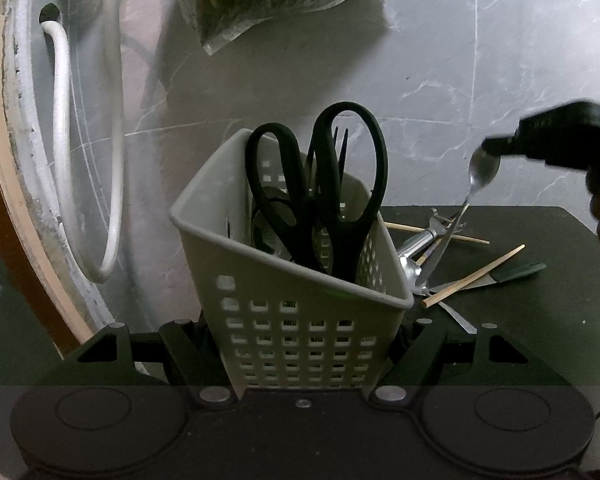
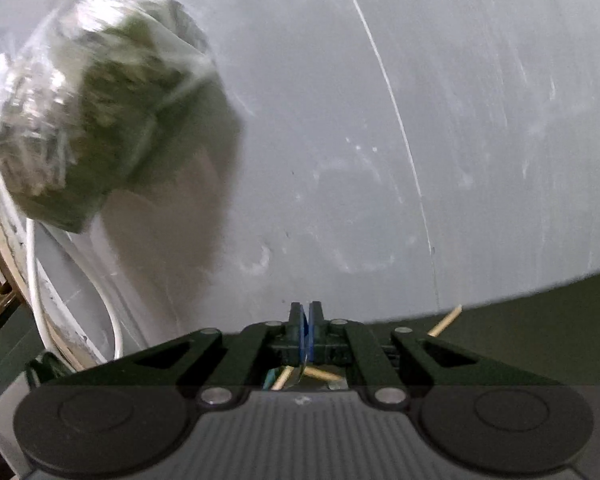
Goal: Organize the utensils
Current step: 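Grasp a silver spoon from the pile with the right tool, then carry the silver spoon with the right tool into the basket and release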
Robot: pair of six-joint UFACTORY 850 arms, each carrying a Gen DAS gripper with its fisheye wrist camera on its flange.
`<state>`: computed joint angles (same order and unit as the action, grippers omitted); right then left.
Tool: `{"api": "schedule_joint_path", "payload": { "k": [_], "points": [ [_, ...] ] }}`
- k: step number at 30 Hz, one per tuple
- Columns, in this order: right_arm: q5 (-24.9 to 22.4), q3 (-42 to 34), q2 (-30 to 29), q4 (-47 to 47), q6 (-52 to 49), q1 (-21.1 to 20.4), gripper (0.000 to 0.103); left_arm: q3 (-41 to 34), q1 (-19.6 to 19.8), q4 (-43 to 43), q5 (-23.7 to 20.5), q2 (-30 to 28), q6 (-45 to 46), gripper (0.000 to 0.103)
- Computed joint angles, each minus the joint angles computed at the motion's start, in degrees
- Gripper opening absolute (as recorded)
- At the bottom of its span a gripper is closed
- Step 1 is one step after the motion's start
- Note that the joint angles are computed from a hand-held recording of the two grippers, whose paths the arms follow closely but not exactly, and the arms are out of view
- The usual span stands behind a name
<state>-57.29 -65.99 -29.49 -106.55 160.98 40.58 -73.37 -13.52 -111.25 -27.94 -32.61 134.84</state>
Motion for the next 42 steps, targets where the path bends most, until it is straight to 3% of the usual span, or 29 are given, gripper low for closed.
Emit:
{"api": "schedule_joint_path", "payload": {
  "k": [14, 21, 30, 42],
  "points": [
    [-9.7, -2.0, 3.4, -2.3, -7.3, 4.2, 0.002, -1.0, 1.0, 1.8, -2.7, -1.2, -0.6, 0.076],
    [-11.1, -3.6, 4.2, -7.0, -9.2, 5.7, 0.002, -1.3, 1.2, 2.3, -3.1, -1.5, -0.8, 0.076],
    [-5.7, -7.5, 2.5, -15.0, -11.7, 6.3, 0.002, -1.5, 1.2, 2.6, -3.4, -1.6, -1.1, 0.076],
    [3.4, -10.7, -0.8, -17.2, -8.0, 5.1, 0.002, -1.6, 1.3, 2.7, -3.7, -1.7, -1.2, 0.076]
  ]
}}
